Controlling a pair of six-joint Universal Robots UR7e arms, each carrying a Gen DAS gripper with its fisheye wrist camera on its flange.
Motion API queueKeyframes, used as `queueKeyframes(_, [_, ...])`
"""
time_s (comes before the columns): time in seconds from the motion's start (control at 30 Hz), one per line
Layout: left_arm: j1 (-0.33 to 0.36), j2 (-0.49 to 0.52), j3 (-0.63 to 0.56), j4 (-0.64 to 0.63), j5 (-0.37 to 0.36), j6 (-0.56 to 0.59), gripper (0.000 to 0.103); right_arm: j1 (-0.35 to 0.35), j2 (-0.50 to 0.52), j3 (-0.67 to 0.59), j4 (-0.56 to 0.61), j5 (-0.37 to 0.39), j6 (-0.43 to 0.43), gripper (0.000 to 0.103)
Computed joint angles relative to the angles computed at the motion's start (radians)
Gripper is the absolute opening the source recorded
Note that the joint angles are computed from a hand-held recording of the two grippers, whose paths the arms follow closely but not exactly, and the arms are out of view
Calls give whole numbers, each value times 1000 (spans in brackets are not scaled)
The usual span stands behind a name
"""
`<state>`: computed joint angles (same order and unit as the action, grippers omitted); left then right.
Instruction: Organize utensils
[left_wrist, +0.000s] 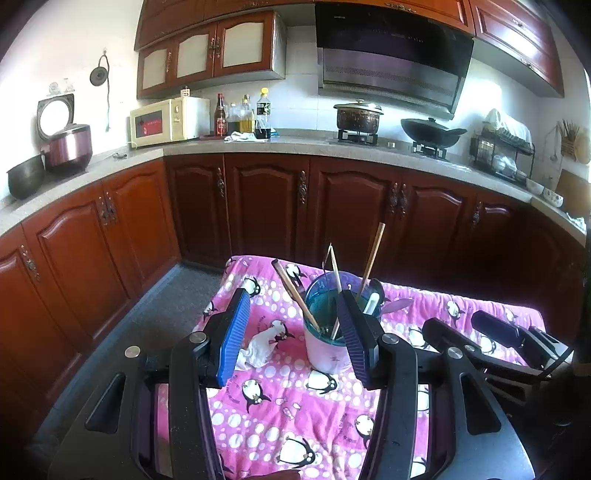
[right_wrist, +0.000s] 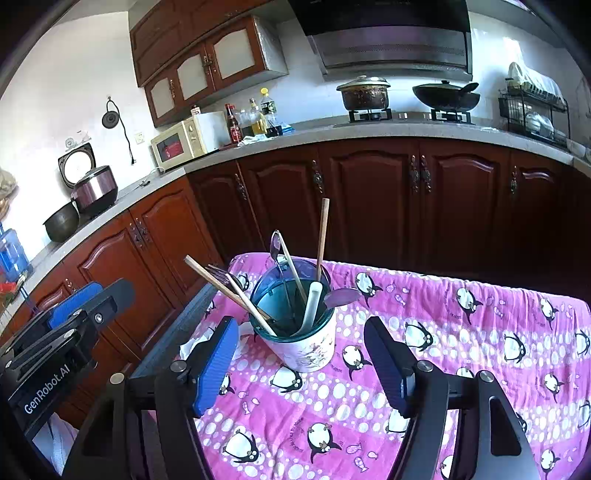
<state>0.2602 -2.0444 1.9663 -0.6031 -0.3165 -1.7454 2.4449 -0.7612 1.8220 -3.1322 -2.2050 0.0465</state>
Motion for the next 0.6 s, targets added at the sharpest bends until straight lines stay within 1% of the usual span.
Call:
queueKeyframes(0.13, [-4,6,-6,26,-2,-27,49,4,3,-2,-1,-8,-10,70])
queueKeyframes(0.27, [-10,15,-14,81,-7,-84,49,4,3,0,-1,-10,-8,71])
queueKeyframes(0.6, [13,23,-9,61,-5,-71,49,0,10,-3,7,-9,-2,71])
